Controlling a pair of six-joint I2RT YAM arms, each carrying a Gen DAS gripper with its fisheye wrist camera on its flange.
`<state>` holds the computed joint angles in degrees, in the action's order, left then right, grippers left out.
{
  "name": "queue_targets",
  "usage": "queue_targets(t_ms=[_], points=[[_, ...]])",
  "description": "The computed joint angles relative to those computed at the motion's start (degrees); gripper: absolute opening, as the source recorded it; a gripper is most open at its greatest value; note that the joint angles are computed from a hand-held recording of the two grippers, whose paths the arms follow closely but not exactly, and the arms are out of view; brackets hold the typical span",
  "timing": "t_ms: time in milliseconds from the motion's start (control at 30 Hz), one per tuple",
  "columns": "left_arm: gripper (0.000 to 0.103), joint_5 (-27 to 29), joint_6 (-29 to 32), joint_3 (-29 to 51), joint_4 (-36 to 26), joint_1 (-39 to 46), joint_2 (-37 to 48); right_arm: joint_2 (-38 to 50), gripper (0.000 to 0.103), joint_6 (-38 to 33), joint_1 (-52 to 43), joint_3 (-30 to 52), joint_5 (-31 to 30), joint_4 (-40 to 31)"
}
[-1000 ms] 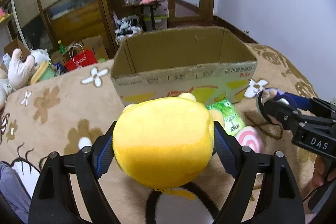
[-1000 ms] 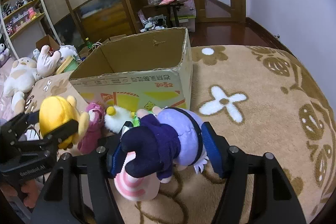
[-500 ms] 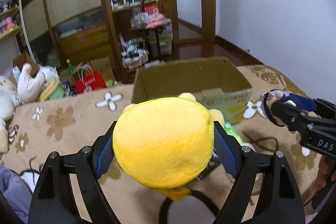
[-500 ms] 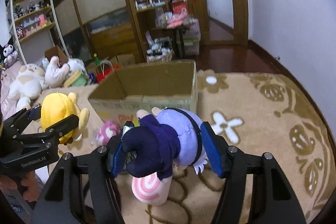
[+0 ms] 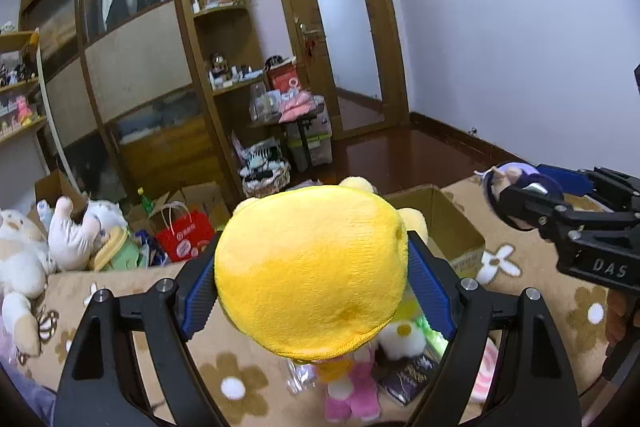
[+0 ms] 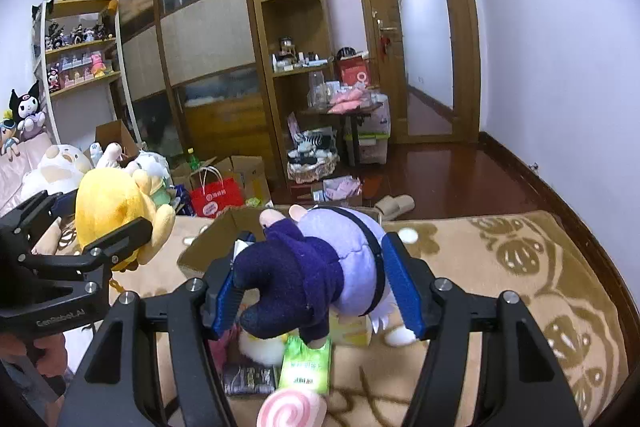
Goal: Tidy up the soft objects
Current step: 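Lift both plushes into the cardboard box and open both tools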
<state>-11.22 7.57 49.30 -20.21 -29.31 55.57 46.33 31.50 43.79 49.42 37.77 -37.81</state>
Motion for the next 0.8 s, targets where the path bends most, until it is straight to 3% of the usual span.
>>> queue_targets(t_ms=[300, 800], points=[[0.084, 4.39, -0.74, 5.65, 4.25, 5.15, 9.68, 3.83, 0.068, -7.16, -10.81, -1.18, -9.46, 12.59], [0.084, 9.55, -1.42, 6.66, 11.15, 10.26, 23.27, 9.45, 0.069, -9.58, -20.77, -7.81, -23.49, 25.8]])
